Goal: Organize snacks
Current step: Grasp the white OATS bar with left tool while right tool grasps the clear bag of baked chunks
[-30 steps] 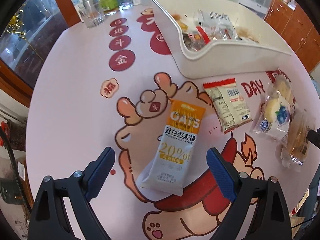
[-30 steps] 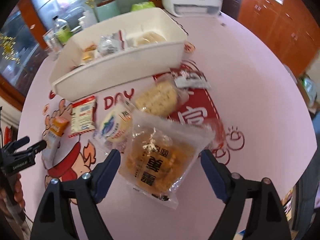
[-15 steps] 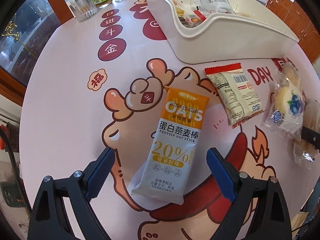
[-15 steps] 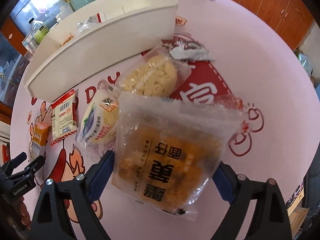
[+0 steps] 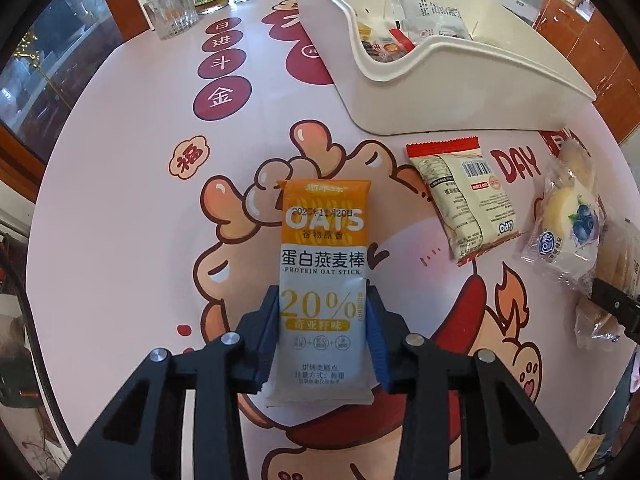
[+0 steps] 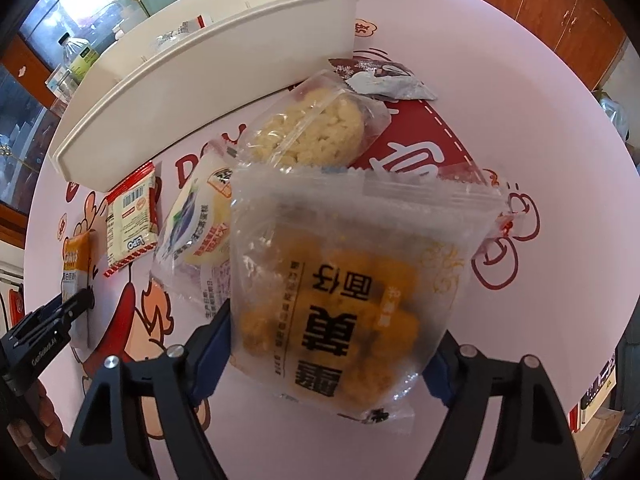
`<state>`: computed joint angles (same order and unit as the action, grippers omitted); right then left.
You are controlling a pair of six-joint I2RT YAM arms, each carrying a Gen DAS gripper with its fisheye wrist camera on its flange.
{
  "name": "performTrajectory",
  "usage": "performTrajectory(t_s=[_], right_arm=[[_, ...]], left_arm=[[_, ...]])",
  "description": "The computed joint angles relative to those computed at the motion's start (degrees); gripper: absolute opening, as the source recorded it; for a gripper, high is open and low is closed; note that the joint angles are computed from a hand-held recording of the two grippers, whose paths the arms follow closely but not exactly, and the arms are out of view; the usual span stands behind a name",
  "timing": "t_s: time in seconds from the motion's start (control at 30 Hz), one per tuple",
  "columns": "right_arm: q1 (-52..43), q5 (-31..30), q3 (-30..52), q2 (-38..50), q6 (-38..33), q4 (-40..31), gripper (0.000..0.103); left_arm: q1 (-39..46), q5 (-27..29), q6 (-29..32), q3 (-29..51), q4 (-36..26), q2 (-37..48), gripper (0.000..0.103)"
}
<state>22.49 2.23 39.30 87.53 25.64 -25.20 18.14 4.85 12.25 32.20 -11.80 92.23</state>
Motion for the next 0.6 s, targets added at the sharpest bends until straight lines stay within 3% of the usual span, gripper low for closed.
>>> performTrajectory(t_s=[0.03, 0.13, 0.6], right_arm=[[0.2, -0.1, -0.4, -1.3, -0.2, -0.6, 0.068], [0.4, -1.3, -0.5, -2.9, -0.3, -1.9, 0.065], [-0.6, -3.1, -1.3, -15.5, -4.8, -7.8, 0.062]], left_arm=[[0.4, 0.4, -0.1, -0.4, 0.0, -0.3, 0.037], [0.4, 1.2, -1.0, -1.6, -0.7, -2.9, 0.037], [-1.2, 4.7, -2.1, -3.0, -15.2, -23.0, 0.037]])
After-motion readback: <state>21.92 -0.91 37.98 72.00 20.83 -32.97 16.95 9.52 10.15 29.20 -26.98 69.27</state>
